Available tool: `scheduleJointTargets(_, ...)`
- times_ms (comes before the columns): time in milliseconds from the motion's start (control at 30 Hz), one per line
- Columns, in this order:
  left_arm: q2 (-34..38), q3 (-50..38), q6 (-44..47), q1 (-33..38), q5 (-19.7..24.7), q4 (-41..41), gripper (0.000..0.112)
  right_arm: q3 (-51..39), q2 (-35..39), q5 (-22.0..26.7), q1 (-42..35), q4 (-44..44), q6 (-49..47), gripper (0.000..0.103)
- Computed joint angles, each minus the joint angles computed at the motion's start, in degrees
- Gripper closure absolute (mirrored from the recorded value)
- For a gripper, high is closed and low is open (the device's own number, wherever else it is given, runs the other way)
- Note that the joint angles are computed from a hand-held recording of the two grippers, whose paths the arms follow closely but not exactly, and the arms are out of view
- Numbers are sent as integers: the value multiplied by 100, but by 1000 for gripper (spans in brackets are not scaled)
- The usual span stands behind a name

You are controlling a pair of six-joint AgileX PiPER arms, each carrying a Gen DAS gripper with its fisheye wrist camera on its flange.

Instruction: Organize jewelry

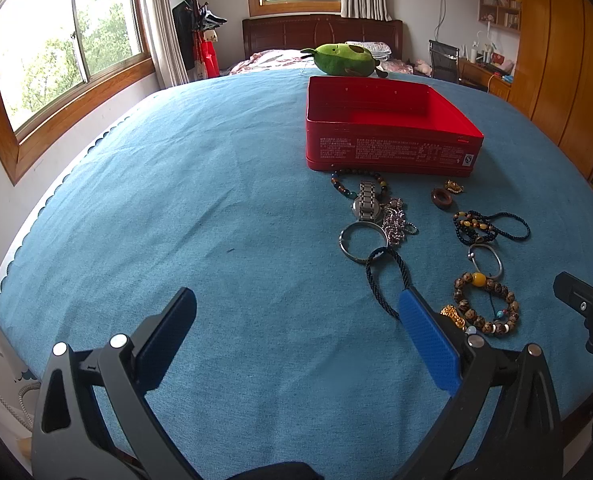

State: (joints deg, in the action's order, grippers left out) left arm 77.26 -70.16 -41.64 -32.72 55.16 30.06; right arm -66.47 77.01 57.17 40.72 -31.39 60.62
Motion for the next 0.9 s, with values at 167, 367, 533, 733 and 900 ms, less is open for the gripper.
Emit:
scheduleJointTargets(167,1,-3,2,1,2,-2,12,-7,11,-3,-3,5,-2,4)
scheduleJointTargets(367,0,-1,0,1,-1,0,12,-24,18,10,5,1,-3,4)
scheduleJointTargets(533,0,-1,0,1,-1,0,12,-38,23,14,2,9,-10,4)
scheduleJointTargets(733,-1,-3,4,3,2,0,12,-231,236,68,152,-52,138,4)
scheduleJointTargets(900,1,-7,20,6,7,-12,12,-57,120,-23,82,-32,96,4)
